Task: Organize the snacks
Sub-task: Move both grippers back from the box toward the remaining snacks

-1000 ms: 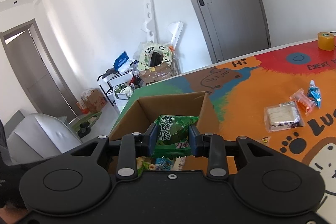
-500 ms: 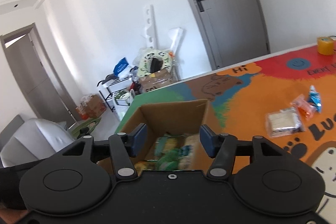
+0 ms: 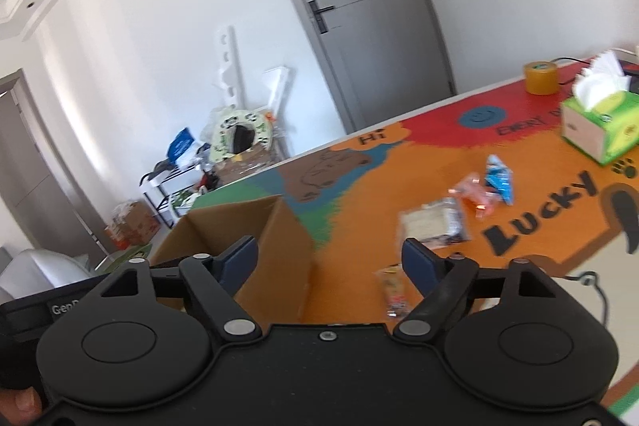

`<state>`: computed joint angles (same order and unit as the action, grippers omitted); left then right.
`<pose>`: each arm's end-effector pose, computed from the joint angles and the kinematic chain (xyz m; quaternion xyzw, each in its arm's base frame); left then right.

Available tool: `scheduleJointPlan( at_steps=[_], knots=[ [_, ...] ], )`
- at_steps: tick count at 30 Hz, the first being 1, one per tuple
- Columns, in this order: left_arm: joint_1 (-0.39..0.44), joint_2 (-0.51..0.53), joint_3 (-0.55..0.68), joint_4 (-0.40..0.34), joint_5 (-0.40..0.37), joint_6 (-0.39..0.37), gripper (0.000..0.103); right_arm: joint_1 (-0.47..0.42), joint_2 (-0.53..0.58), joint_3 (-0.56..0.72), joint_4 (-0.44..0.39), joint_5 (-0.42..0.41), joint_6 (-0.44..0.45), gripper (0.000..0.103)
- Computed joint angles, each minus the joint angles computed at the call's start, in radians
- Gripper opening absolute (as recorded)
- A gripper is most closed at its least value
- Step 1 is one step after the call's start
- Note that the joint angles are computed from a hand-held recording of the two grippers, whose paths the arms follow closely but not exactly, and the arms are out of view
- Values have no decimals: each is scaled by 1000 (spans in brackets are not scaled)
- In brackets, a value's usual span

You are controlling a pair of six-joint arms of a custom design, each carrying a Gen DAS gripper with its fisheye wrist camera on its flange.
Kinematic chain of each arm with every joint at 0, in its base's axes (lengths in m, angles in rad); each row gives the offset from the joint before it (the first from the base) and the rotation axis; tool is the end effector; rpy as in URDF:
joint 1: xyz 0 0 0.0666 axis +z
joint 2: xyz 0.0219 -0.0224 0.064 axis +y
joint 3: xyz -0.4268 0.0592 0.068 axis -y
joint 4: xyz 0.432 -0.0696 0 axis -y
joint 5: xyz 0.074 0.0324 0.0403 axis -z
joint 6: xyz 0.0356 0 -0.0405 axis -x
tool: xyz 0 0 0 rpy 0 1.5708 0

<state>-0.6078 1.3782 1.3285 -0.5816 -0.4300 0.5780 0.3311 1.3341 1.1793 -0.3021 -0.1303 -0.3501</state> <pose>0.4385 -0.2875 0.4781 -0.0836 0.8725 -0.0893 0.4731 0.4835 0.1707 0.4464 -0.0264 0.8474 0.2283 0.4787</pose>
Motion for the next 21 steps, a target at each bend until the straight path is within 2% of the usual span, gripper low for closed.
scheduleJointPlan(
  at_steps=[7, 21],
  knots=[
    [-43, 38, 39, 6, 15, -25, 80, -49, -28, -33, 3, -9, -9, 82],
    [-87, 115, 104, -9, 16, -17, 80, -150, -40, -72, 12, -55, -24, 82]
  ],
)
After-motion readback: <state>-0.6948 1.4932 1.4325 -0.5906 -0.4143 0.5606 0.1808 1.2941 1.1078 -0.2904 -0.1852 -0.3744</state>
